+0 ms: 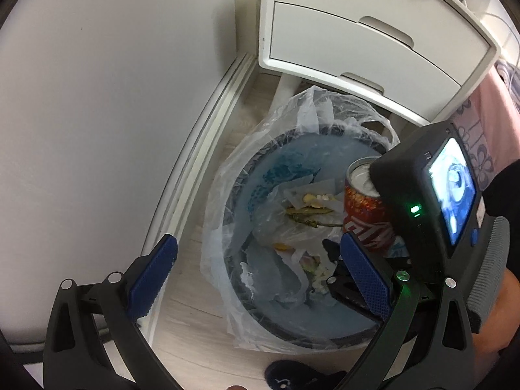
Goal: Collect trash
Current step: 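Lower the can into the bin and open the right gripper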
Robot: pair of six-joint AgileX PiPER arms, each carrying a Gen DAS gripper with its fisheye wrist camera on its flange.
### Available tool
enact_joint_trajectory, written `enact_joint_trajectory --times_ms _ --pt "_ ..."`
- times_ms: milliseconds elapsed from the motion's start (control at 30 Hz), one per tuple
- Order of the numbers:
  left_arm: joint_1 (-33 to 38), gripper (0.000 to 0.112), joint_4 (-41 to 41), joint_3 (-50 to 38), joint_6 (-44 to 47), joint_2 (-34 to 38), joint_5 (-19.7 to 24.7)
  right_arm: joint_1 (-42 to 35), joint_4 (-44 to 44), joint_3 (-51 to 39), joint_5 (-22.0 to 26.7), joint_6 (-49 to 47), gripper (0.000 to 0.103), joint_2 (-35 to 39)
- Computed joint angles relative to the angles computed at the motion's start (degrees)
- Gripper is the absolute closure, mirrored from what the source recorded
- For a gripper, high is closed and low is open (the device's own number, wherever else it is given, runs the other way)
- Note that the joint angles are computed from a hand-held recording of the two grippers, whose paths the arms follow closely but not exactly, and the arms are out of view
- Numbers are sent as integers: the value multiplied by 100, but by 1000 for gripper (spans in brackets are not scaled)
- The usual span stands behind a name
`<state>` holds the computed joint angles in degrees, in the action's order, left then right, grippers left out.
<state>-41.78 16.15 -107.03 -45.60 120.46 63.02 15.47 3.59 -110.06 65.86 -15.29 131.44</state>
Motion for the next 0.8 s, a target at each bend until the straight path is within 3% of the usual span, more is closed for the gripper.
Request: enact_joint_trajectory --times_ms 167,333,400,467,700,800 --pt "-13 15 -36 -73 135 28 80 60 -60 -385 104 40 49 387" --pt "-56 15 -3 -166 134 27 205 74 -96 -114 -86 119 48 276" --pt "-64 15 21 -171 113 9 237 114 -114 -135 -110 275 29 243" --pt "-85 15 56 -180 77 -31 297 102 -147 -96 -95 334 22 124" --pt "-190 15 218 -368 -76 -90 587 125 -221 245 -515 308 15 -151" --pt "-225 15 285 -434 -144 -129 652 57 -192 307 -457 199 10 -365"
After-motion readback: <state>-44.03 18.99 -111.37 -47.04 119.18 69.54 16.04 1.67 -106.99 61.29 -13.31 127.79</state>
